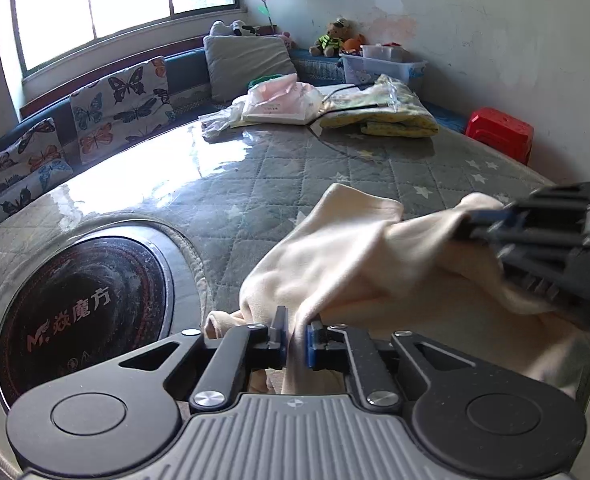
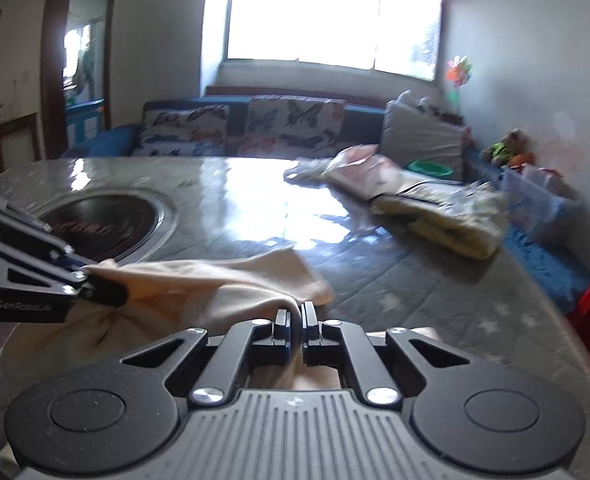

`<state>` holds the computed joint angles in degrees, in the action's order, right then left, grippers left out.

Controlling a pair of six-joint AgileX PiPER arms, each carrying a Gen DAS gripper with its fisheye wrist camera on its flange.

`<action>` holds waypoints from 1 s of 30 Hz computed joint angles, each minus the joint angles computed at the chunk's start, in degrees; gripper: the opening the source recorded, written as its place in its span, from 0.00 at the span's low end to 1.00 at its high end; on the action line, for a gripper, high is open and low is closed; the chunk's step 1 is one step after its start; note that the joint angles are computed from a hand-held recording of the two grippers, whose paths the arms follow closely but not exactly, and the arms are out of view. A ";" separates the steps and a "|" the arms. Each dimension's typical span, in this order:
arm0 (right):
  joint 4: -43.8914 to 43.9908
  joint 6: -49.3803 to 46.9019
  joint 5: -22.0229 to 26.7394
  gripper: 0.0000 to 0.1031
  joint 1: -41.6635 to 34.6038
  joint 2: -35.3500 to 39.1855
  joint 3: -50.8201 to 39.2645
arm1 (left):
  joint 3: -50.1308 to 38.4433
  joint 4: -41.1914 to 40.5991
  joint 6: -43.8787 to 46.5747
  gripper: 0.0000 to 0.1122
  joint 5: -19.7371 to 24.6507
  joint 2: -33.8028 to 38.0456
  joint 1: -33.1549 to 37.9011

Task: Fold clothes

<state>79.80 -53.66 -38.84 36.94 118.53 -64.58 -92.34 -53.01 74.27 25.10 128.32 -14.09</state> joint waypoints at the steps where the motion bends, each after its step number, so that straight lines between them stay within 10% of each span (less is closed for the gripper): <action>1: -0.14 0.80 -1.38 0.04 0.11 -0.95 1.25 | 0.30 -1.01 0.81 0.06 0.07 -0.27 0.30; 14: 4.00 0.39 -10.42 0.03 -2.65 -12.10 13.01 | -1.34 -2.94 -1.36 0.04 -0.30 -1.51 3.34; 30: -1.16 -13.63 -9.78 0.03 -11.45 -11.01 -3.84 | -30.44 12.57 -27.25 0.03 4.13 7.59 8.61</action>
<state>78.64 -67.29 -48.61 25.48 107.53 -68.42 -122.78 -40.44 47.03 29.22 135.91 -5.48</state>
